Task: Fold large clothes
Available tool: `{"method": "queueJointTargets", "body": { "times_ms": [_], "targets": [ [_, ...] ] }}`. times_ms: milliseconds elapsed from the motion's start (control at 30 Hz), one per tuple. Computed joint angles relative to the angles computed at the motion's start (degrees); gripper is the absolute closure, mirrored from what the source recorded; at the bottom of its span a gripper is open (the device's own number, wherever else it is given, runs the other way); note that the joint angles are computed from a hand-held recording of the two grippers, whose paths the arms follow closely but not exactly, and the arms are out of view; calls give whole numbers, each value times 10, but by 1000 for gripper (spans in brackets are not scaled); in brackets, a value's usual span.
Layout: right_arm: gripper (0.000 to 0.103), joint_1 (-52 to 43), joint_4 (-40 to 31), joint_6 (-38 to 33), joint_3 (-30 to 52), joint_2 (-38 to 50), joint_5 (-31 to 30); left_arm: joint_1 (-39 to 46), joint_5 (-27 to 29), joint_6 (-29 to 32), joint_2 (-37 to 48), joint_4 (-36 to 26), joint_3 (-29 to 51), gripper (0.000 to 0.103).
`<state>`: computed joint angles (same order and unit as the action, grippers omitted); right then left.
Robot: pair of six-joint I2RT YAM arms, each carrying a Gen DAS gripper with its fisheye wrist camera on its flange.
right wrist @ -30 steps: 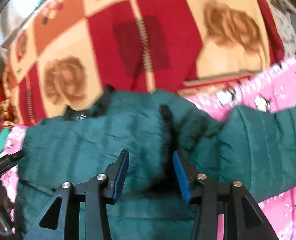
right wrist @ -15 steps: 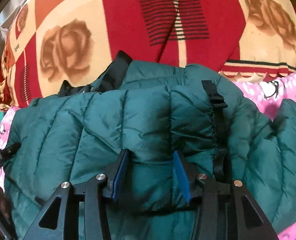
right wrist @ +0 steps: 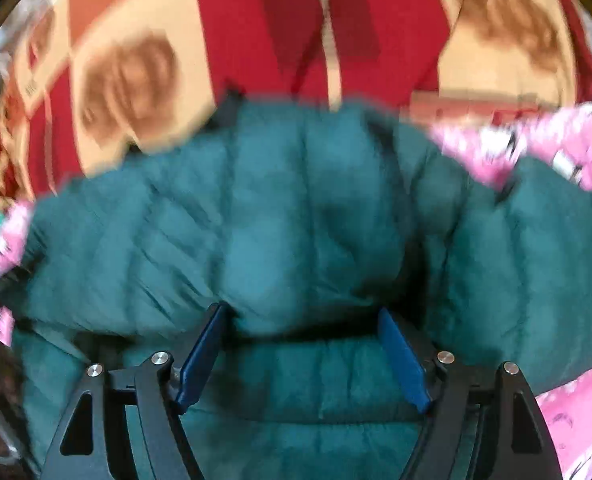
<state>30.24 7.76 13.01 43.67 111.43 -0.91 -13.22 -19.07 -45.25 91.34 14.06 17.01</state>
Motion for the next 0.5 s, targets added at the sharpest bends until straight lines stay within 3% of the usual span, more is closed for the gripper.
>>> {"method": "queueJointTargets", "body": {
  "times_ms": [333,500],
  "targets": [
    [28,31,-74,16,-69,-198,21,-96,-55,-64,-260,-233,-29,16],
    [28,49,-105,54,-77,-246,17,-186,-105,-123,-324,-362,3,16]
  ]
}}
